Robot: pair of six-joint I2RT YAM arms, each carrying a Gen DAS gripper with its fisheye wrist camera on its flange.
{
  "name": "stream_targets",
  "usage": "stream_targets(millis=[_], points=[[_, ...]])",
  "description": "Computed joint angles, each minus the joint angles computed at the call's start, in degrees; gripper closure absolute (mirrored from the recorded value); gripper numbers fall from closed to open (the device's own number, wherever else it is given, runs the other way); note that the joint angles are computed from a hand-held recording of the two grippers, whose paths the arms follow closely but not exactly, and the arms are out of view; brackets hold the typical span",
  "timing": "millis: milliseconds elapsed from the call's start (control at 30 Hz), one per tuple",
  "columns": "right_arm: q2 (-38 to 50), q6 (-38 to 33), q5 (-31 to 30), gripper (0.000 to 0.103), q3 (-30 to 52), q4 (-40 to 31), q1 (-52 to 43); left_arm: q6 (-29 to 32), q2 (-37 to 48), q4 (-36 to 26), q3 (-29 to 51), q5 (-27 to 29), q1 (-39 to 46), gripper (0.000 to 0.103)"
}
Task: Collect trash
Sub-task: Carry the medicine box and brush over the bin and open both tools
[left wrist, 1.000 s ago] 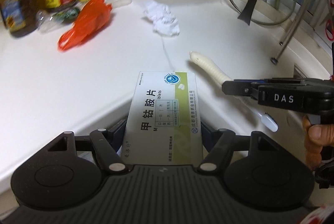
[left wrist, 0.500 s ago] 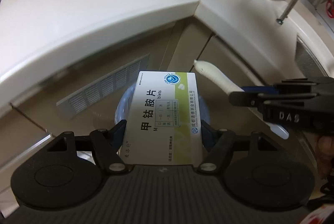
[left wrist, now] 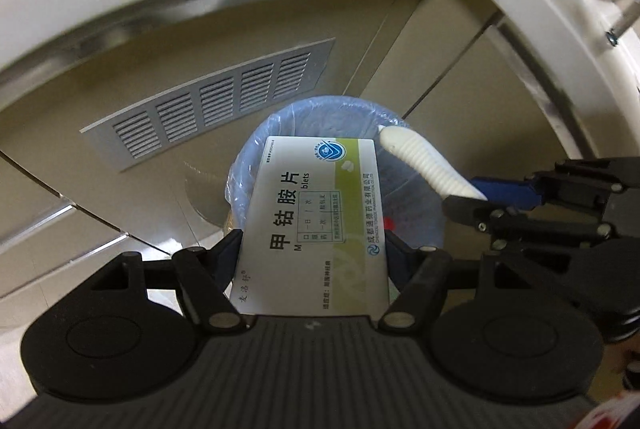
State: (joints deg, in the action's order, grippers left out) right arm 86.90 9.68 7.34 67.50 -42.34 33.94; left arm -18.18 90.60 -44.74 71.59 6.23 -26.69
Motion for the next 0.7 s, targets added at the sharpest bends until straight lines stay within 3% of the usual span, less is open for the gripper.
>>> stream_targets(millis=[233, 700], points=[[6.1, 0.4, -1.3, 0.082, 0.6, 1.2, -1.8, -1.7, 5.5, 0.6, 2.5, 0.1, -0.5, 0.034], [10.1, 1.5, -3.8, 0.082, -0.6, 3.9, -4.9, -2.4, 12.8, 3.0, 5.1, 0.9, -0.9, 0.033]])
